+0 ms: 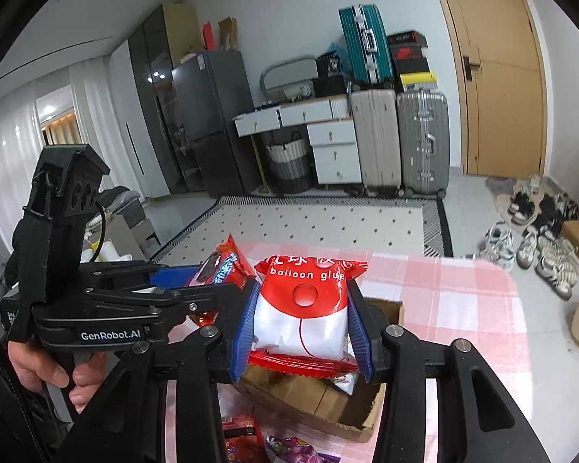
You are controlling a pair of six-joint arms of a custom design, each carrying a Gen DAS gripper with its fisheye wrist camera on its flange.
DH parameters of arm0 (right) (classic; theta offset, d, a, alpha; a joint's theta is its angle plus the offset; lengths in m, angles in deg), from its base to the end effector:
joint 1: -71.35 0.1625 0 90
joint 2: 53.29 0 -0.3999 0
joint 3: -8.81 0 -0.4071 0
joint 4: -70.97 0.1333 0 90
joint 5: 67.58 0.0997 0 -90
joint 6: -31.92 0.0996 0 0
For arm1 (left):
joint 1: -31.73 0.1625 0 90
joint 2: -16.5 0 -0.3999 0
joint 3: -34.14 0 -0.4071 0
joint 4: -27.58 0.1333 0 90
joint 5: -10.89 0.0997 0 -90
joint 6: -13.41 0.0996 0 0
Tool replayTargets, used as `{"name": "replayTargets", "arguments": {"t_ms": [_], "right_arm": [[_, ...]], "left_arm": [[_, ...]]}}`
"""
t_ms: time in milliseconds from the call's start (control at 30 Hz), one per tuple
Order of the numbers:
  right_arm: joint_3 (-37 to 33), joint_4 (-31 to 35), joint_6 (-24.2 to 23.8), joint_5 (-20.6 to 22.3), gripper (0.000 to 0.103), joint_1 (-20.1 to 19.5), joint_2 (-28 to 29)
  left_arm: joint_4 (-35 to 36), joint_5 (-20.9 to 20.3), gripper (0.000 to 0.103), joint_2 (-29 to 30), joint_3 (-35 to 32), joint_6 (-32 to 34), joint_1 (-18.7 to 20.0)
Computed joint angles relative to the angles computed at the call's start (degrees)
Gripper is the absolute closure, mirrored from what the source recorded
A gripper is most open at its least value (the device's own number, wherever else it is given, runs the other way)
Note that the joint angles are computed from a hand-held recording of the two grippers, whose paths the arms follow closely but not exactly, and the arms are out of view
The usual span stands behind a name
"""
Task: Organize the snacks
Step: 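Open both tools to drop the two packs into the box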
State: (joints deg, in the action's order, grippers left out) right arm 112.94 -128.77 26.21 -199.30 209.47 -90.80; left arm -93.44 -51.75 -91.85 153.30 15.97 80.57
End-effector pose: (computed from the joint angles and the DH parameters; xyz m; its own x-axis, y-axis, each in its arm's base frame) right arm 0.4932 -0.3522 0.0462 -0.7787 -0.2993 0.5514 -0.6240 0.4598 -0.6318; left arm -0.1272 -0.4176 0.4171 -0.7448 0.4961 -0.4463 0.6516 0.6850 -0.3259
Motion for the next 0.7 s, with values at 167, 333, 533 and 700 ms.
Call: {"name": "replayTargets", "arguments": {"t_ms": [167,333,533,700], "right_arm": [[-2.1,2.4,0.1,1.1,0.06,-2.7,1.8],[-4.5,6.4,0.7,-2.3,0.042,-4.2,4.8],[-2.4,0.1,0.1,-1.3,0.022,-4.7,5.1],[0.1,-3.4,-0.4,-2.6,0.018,-3.1,3.2]], "left_arm": [[-3.9,-1.7,0.061,3.7,0.7,2.6,3.3],[-6.5,-2.6,0.061,5.6,1.3,2.9,6.3],[-7.1,-1.3,0.059,4.2,2.4,3.4,6.4],[-5.1,-0.2,0.055,0.2,3.8,1.8,4.7]]}}
